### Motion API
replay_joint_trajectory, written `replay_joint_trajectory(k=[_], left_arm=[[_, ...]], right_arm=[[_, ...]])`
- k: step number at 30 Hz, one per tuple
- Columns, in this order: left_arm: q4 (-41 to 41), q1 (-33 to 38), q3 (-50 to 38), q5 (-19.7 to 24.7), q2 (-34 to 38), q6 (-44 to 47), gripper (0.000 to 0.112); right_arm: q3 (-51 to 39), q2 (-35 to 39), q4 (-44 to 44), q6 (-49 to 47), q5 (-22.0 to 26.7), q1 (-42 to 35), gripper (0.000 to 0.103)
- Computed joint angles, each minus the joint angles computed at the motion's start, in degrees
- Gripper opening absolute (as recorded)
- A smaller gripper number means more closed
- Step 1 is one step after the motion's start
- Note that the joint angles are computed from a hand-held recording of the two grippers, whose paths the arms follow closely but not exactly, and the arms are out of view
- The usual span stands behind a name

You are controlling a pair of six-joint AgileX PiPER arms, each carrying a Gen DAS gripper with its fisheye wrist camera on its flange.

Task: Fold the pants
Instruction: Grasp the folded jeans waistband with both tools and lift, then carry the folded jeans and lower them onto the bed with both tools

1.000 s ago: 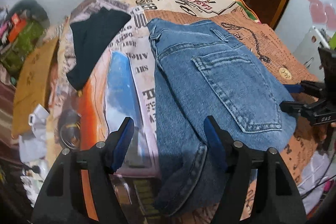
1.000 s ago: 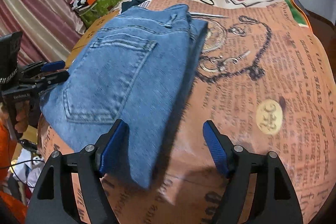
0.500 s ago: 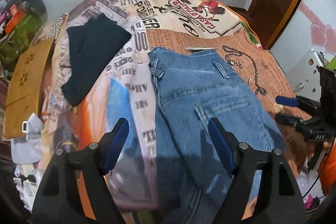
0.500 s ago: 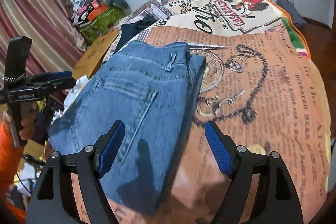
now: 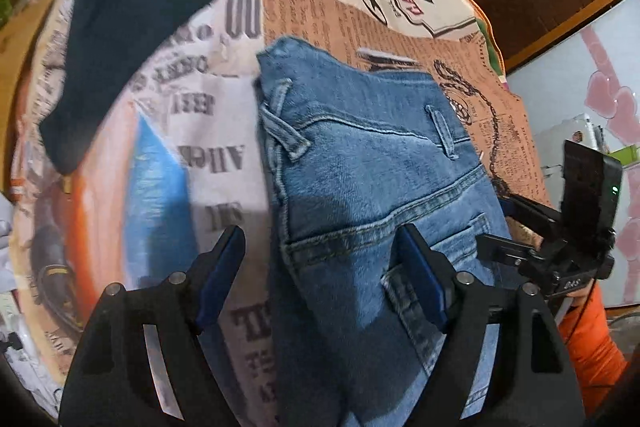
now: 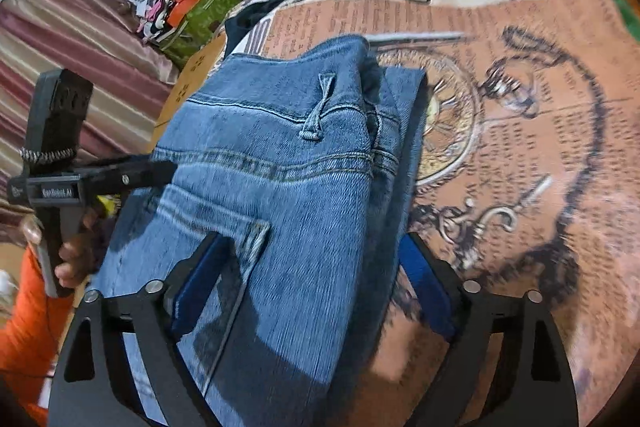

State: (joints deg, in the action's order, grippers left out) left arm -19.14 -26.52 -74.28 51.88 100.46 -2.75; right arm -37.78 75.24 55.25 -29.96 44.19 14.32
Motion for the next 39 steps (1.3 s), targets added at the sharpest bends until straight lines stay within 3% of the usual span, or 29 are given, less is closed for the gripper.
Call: replay_joint_trajectory(k=[3,7,10,12,16,17,23,26,29,33,39], left_arm=[[-4.0,1.7,-0.9,0.8,1.7,2.9,0.079],[-8.1,3.3,-1.1,1.3,2.8,5.7,0.079],[-13.3,4.1,-1.4,2.6,3.4,9.8,0.067],[-11.8,2.8,-1.8,2.0,3.3,8.0,0.067],[-7.9,0.5,-1.6,0.6,1.2,6.4,0.053],[-7.2,0.1,-1.2,0.2,0.0,6.1,0.048],[-4.4,-0.5,3.6,-3.7,-9.6,6.7,0.04],[-2.1,-0.3,4.9,-5.4,-15.2,6.0,0.039],[1.8,0.2,4.7,-6.8,-20.4,4.5,0.039],[4.4,3.2,2.4,-7.5,-24.6,5.0,0.039],[1.1,11.8,-3.3,-7.8,-24.0,10.8,0.039]], right_arm=[[-0.4,2.1,2.9,-2.9,2.0,-1.9,0.087],[-1.1,3.5,4.5,-3.5,4.3,-3.1,0.065],[-0.9,1.8,2.8,-1.1,4.1,-2.5,0.048],[-1.3,0.5,0.5,1.3,3.3,-2.4,0.039],[-2.5,-3.2,-5.4,7.7,1.0,0.8,0.022],[-2.9,-4.7,-7.1,9.8,0.8,1.5,0.021],[-6.6,-11.4,-13.7,18.0,-1.0,6.0,0.019],[-12.5,-12.9,-24.3,28.7,-4.2,13.4,0.018],[-19.2,-11.1,-35.8,39.1,-7.1,20.5,0.018],[-28.4,-6.2,-39.1,40.5,-7.8,22.5,0.018],[-43.8,4.8,-44.5,43.0,-8.0,25.3,0.018]])
